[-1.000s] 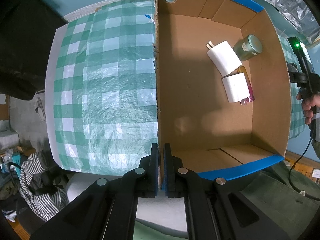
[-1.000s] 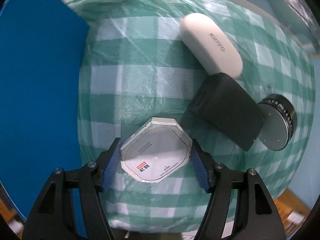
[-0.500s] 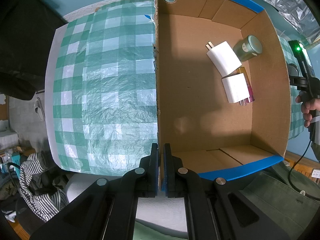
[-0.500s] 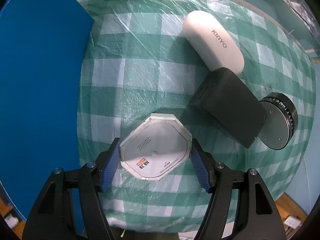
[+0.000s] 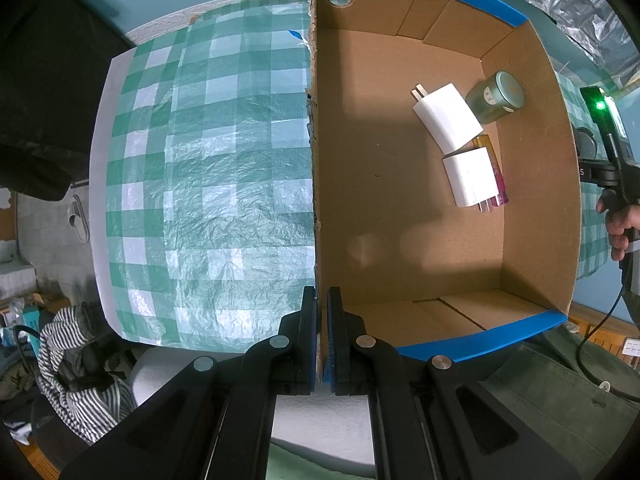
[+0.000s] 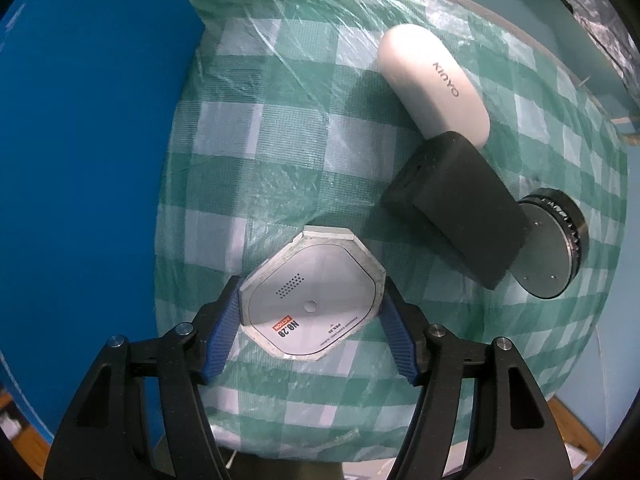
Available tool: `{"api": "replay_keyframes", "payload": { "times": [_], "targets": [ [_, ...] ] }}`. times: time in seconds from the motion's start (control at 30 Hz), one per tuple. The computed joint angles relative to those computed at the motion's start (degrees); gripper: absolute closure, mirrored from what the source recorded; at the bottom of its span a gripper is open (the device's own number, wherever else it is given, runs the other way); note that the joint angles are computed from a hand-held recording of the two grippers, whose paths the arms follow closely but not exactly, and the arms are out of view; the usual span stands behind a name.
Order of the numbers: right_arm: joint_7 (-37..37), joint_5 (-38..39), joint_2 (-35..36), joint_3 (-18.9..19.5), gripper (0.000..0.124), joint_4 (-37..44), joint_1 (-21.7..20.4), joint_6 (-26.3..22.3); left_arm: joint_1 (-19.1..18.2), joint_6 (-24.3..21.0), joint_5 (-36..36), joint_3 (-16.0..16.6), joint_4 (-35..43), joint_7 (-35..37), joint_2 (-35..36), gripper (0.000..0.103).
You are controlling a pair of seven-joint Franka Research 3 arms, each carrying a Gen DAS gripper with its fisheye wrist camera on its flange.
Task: Organize rigid objects
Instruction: 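Close the right gripper on the white octagonal device, then lift the octagonal device and carry it toward the box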
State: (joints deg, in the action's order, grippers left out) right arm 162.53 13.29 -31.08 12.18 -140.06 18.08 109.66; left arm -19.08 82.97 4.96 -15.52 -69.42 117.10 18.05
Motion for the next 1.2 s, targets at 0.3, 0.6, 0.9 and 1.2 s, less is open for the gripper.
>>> {"api": "replay_keyframes", "payload": {
  "times": [0.3, 0.6, 0.9, 1.2],
  "targets": [
    [0.16, -1.76, -1.48, 0.84, 0.058, 3.09, 0.24, -2.53, -0.09, -0.15, 0.29, 0.00, 0.07, 0.11, 0.23, 0.099],
    [-0.92, -4.21, -1.00, 1.15, 0.058, 8.91, -0.68, -6.73, -0.08, -0.05, 0.32, 0.00, -0.09, 0.11, 0.14, 0.099],
    [-3.01, -7.06, 1.55, 1.13, 0.058, 15.78, -1.77, -9.48, 0.05, 0.19, 0.27, 0.02, -0.47, 0.24, -0.18, 0.099],
    [-5.99, -9.81, 4.01, 0.64, 0.058, 20.09, -2.60, -9.32, 0.08, 0.02, 0.22, 0.04, -0.10, 0.21, 0.01, 0.099]
  ]
}}
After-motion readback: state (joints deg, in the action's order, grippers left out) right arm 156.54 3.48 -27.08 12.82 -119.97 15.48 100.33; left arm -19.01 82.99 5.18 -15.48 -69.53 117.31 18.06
